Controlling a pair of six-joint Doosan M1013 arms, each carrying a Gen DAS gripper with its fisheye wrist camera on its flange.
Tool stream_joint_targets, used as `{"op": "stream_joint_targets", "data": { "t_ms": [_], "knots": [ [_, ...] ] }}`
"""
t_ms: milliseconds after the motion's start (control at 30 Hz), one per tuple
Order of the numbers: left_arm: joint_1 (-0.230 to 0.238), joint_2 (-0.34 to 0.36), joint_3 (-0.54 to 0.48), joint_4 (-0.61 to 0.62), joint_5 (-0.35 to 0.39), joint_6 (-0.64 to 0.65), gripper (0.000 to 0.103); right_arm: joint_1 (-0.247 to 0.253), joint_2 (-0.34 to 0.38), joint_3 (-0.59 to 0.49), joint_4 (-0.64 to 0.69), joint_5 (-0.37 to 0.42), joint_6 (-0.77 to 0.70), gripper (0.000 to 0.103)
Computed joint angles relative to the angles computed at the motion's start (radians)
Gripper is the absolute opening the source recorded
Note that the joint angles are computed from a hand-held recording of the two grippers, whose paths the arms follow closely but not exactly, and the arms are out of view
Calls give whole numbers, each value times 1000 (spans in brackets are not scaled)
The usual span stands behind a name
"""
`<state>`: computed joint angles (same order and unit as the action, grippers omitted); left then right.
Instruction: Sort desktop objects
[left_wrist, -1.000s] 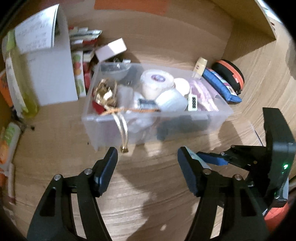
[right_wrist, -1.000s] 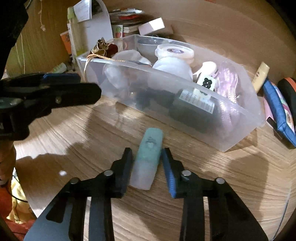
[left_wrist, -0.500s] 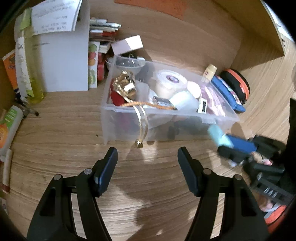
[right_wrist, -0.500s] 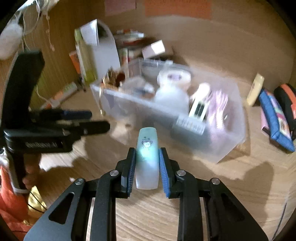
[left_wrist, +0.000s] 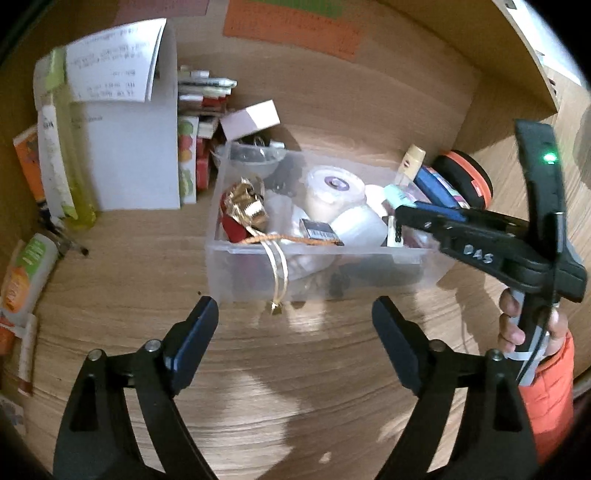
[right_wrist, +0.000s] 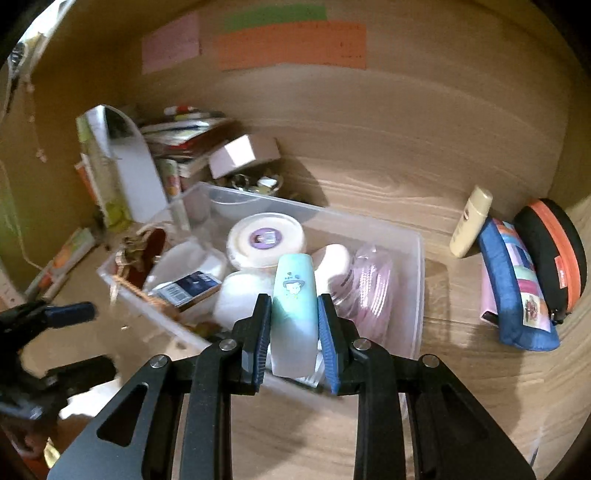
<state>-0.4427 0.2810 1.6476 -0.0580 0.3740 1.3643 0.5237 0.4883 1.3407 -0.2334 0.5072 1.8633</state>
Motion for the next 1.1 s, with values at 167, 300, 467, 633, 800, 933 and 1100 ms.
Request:
{"op": "stream_joint_targets", "data": {
  "t_ms": [167, 300, 467, 633, 800, 933, 1100],
  "knots": [
    [-16, -13, 7, 171, -26, -149, 89, 7, 15, -13, -27, 9, 1, 23],
    [-22, -25, 18, 267, -54, -244, 91, 20, 14, -12, -94, 12, 28, 35],
    [-33, -39, 31, 400, -75, -378, 91, 38, -18, 33, -243, -41, 133, 60],
    [-40, -51, 43, 488, -87, -473, 92, 51, -55, 75, -353, -72, 229, 74],
    [-53, -68, 62, 657, -89, -645, 96, 54, -87, 112, -379, -89, 284, 83],
    [-64, -83, 86, 834, -95, -834, 98, 65, -108, 142, -456, -63, 378, 90],
    [-76, -94, 94, 835, -62, -834, 100, 82, -137, 195, -620, -57, 560, 102]
  ]
}}
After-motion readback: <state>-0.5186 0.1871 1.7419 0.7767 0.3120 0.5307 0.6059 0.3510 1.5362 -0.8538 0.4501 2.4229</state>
